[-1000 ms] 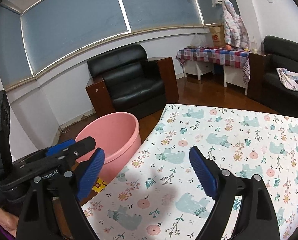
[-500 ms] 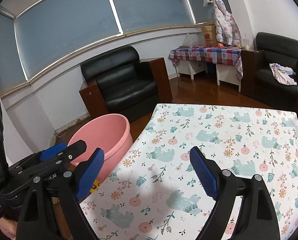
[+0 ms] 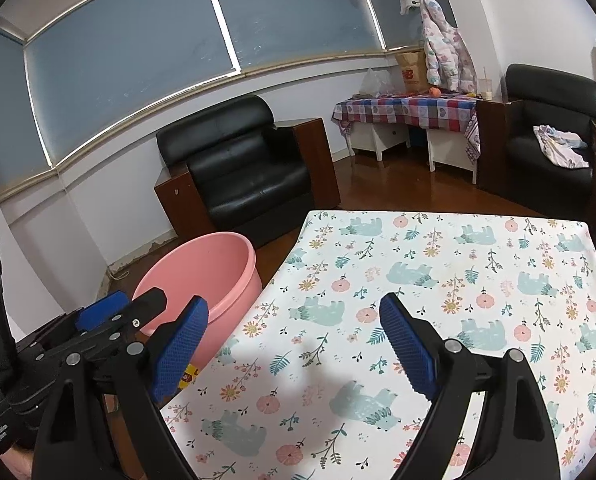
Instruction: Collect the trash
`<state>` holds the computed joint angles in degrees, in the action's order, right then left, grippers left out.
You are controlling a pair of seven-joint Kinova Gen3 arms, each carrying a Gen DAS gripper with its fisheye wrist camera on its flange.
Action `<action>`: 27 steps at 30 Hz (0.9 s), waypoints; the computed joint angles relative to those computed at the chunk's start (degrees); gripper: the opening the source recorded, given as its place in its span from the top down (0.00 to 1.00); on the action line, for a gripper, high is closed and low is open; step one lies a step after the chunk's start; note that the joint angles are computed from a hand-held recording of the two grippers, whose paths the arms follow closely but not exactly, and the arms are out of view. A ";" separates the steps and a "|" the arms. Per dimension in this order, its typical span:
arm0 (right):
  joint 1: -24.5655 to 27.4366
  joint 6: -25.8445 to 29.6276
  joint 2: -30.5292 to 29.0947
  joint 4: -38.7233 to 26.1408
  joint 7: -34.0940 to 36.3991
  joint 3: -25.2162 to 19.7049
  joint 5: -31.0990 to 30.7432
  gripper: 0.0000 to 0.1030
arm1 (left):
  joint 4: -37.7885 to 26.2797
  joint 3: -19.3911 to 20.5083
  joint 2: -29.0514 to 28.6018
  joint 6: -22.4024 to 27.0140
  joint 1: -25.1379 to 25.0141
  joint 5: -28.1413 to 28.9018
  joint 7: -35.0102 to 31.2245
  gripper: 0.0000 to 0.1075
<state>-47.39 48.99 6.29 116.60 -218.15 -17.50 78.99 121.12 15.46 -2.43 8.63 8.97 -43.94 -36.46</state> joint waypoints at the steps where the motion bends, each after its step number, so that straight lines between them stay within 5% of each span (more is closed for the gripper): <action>1: 0.02 -0.02 -0.04 0.03 0.02 0.01 0.04 0.17 | 0.14 0.20 -0.02 -0.10 -0.30 -0.76 0.84 0.45; 10: -0.07 0.57 -0.13 0.48 -0.73 -0.19 0.44 0.17 | 0.29 0.46 -0.15 -0.06 -0.71 -1.63 1.72 0.45; 27: -0.41 2.13 -0.77 0.45 -0.23 -0.71 -0.22 0.17 | 0.51 0.87 -1.21 -1.19 -2.47 9.53 -10.08 0.45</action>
